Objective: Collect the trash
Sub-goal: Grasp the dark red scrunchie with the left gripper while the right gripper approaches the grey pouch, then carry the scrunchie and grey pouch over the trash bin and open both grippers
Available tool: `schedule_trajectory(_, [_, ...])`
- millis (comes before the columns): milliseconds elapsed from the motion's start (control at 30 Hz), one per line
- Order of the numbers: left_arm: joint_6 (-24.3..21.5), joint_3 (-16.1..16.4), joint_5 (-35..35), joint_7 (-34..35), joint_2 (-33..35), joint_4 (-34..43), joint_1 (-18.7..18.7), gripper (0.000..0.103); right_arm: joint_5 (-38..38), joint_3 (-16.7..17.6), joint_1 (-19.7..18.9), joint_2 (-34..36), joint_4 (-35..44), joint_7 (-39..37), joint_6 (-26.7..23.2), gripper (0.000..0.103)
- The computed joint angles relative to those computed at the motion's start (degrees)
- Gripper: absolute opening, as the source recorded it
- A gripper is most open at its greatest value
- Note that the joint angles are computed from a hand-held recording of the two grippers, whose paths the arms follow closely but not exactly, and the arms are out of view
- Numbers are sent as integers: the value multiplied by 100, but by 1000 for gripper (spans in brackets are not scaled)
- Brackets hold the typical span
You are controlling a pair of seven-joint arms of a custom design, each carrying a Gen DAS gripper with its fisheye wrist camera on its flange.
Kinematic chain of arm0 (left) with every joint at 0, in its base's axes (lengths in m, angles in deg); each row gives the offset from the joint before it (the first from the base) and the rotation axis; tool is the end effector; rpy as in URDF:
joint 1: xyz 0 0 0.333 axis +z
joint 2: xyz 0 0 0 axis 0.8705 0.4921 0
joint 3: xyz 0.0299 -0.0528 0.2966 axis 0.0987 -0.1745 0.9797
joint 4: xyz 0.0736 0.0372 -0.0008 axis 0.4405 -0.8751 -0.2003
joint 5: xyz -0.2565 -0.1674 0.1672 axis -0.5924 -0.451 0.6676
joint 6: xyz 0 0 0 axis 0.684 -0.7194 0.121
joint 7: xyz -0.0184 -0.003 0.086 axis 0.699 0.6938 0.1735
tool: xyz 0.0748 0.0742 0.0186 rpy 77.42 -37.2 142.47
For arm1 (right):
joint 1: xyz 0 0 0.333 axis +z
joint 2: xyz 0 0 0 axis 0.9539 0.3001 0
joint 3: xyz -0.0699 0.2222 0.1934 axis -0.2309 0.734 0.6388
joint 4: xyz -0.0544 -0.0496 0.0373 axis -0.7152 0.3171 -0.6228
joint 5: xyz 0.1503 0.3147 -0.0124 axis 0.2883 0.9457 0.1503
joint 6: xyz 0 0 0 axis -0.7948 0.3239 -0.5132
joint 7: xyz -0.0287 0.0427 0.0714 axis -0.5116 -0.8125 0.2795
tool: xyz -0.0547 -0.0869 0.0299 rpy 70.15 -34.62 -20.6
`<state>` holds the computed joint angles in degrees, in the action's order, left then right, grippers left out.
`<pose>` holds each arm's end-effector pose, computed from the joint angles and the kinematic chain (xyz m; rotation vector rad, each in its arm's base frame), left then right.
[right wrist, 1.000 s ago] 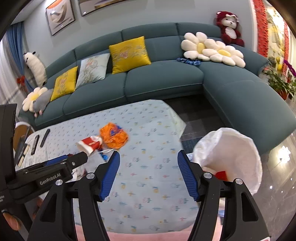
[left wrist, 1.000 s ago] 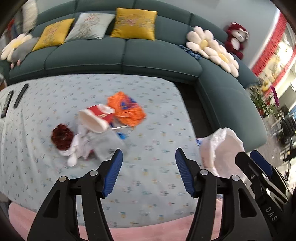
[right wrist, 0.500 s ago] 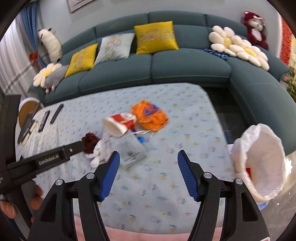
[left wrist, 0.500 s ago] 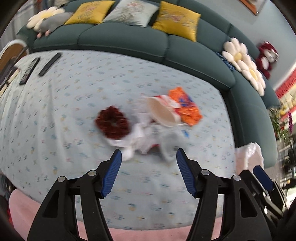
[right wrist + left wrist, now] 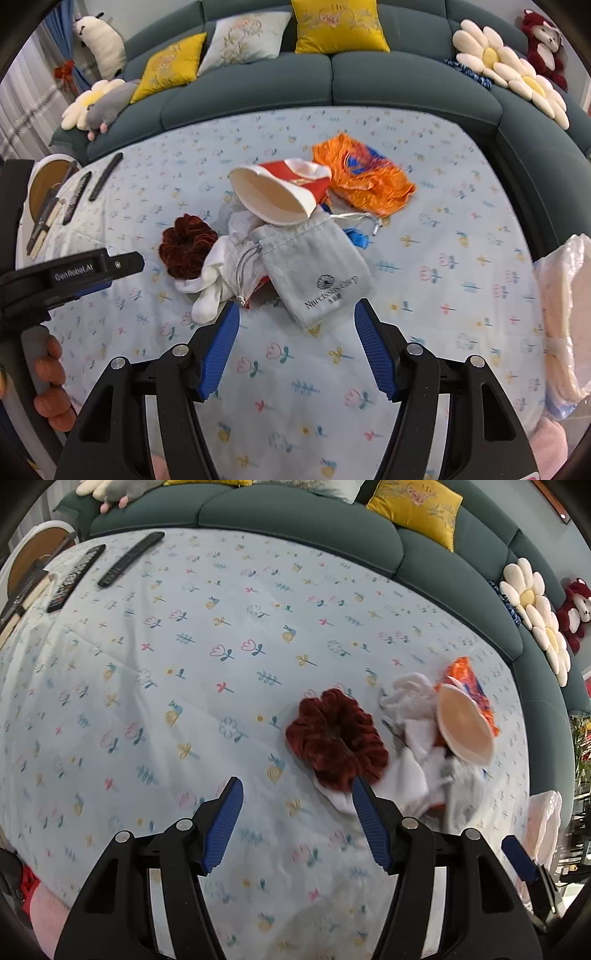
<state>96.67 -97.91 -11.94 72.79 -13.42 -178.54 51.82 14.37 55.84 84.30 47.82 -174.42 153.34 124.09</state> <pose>0.4765 -0.1723 0.4172 -2.5661 1.3959 -0.4912 0.4985 0.1086 0.4321 -2.1679 1.5572 -0.2278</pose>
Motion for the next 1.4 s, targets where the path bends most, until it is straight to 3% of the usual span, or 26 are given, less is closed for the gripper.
schedule_trajectory(300, [205,59,-564,525,774,467,129,58,-664,45,89,688,336,656,73,63])
schedule_trajectory(400, [236,27,-664,637,903,545,132,49,-738,26,90,804,384,726,74,62])
schedule_trajectory(500, [254,15,-578,610,968,590,80,36,-630,22,51,843,391,673,55,53])
schedule_trajectory(600, [320,2,-555,607,973,580,55,25,-460,20,-9,863,423,554,-64,34])
schedule_trajectory(667, [291,16,-429,507,969,600,13,19,-207,38,-67,868,439,364,-161,16])
schedule_trajectory(767, [221,-2,-347,468,916,615,-30,15,-138,14,-92,784,371,293,-219,5])
schedule_trajectory(1400, [-357,-289,434,-366,68,872,-495,13,1020,-251,-296,-409,161,-547,-462,2])
